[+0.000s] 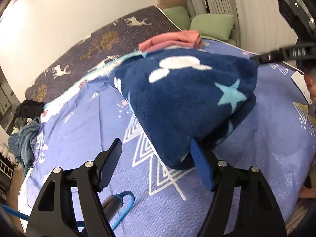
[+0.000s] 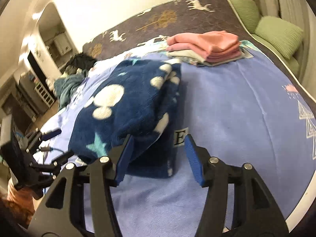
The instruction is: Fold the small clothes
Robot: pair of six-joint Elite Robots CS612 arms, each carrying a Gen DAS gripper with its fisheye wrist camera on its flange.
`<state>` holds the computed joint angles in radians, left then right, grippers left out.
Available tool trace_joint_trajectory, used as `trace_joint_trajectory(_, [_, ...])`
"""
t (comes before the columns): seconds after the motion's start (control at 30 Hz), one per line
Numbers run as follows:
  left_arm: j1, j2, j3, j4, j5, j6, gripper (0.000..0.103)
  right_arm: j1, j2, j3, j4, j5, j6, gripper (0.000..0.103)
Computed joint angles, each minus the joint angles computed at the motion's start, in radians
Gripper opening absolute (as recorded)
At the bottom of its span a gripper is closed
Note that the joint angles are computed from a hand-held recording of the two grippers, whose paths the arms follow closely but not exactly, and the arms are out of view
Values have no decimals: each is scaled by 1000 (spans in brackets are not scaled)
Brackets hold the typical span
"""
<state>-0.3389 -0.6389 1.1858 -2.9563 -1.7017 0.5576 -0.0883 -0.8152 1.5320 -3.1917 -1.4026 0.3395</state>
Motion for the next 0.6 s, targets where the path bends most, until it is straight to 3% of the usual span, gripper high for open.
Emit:
trace_joint_trajectory(0.1, [-6,6,7,11,1,59,72,-19,-6,26,-100,13,74,57])
trace_joint_trajectory(0.17, [-19,21,1,2,44,96,72,-34,-4,27,-142,110,92,63])
trace_joint_trajectory(0.23, [-34,43,-12,-42,121,94,72,-37,18,-11,-90,203,75,68])
trace_joint_trajectory(0.27, [-40,51,-20,-57,155,77,72,-29,31,-33,-53,217,66,68])
trace_joint_trajectory(0.3, [-43,58,-31,-58,181,56,72,-13,47,-67,17,189,31,51])
trace_joint_trajectory(0.33, [-41,62,-47,-30,187,27,72,3,54,-91,86,118,-10,17])
trace_joint_trajectory(0.4, [-34,67,-58,-5,178,18,73,17,74,-125,179,-1,-53,18])
trace_joint_trajectory(0.47, [-32,62,-42,-21,176,42,73,4,76,-113,180,48,19,19])
trace_joint_trajectory(0.5, [-29,55,-33,-19,158,50,69,-1,68,-100,172,66,17,24])
trace_joint_trajectory(0.53, [-22,44,-26,-3,112,55,63,2,56,-90,172,43,-3,38])
trace_joint_trajectory(0.6, [0,11,-13,52,-3,61,52,12,29,-59,96,-27,-35,43])
